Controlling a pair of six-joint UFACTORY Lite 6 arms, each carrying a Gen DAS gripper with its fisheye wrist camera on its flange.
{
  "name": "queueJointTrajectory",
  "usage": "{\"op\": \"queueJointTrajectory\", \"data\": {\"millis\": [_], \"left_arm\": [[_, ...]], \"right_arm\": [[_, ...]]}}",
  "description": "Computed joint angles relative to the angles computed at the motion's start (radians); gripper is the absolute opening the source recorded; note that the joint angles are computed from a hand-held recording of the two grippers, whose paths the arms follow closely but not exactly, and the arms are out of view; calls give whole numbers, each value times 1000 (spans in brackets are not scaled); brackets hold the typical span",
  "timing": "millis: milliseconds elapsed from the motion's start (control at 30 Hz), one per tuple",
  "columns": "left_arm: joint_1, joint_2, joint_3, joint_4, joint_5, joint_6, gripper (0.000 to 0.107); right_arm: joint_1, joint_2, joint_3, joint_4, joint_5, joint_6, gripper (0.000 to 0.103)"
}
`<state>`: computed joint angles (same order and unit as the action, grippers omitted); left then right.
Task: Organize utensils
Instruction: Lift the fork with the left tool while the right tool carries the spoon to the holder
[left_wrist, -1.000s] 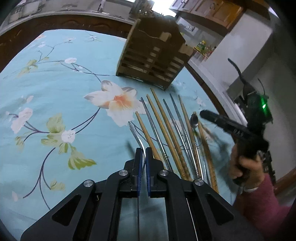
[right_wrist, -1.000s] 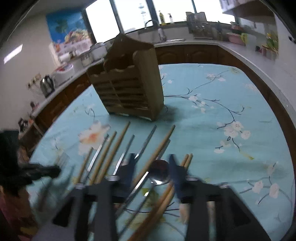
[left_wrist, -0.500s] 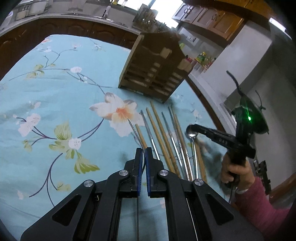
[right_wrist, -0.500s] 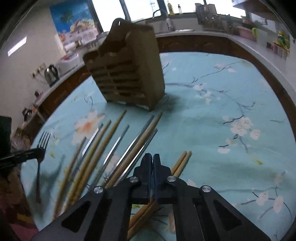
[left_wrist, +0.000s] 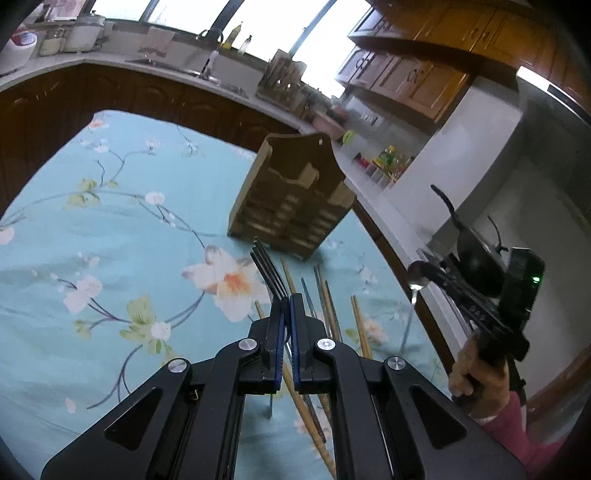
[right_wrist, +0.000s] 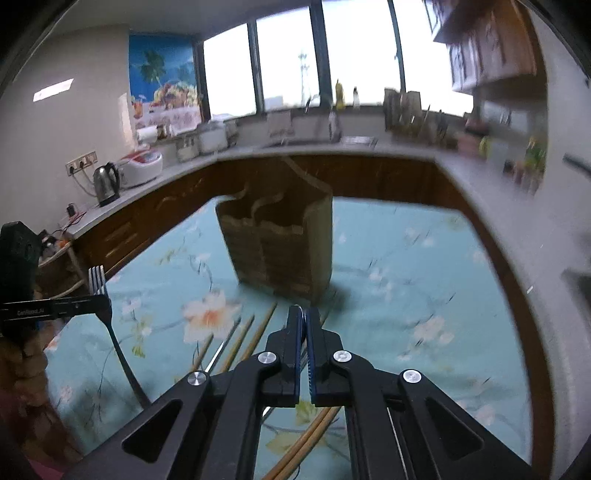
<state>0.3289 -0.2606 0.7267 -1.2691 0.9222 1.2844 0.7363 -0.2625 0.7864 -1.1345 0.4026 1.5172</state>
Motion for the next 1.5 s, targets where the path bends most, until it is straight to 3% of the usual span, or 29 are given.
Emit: {"op": "queueJointTrajectory", "data": {"millis": [167, 367, 867, 1167, 1333, 1500], "left_arm": [[13, 22, 46, -24, 14, 1, 2], [-16, 85, 158, -55, -4, -25, 2], [-119, 323, 568, -121, -90, -106, 2], [-203, 618, 970, -134, -175, -215, 2], [-263, 800, 1183, -84, -251, -301, 2], [-306, 935, 1282, -38, -287, -343, 2]], "right_arm": [[128, 46, 98, -149, 262, 140, 2], [179, 144, 212, -270, 433, 239, 2], [76, 451, 544, -411, 558, 276, 3], [-10, 688, 841, -470, 621, 218, 3], [-52, 873, 1036, -456, 629, 162, 3], [-65, 942, 1048, -443, 564, 178, 3]]}}
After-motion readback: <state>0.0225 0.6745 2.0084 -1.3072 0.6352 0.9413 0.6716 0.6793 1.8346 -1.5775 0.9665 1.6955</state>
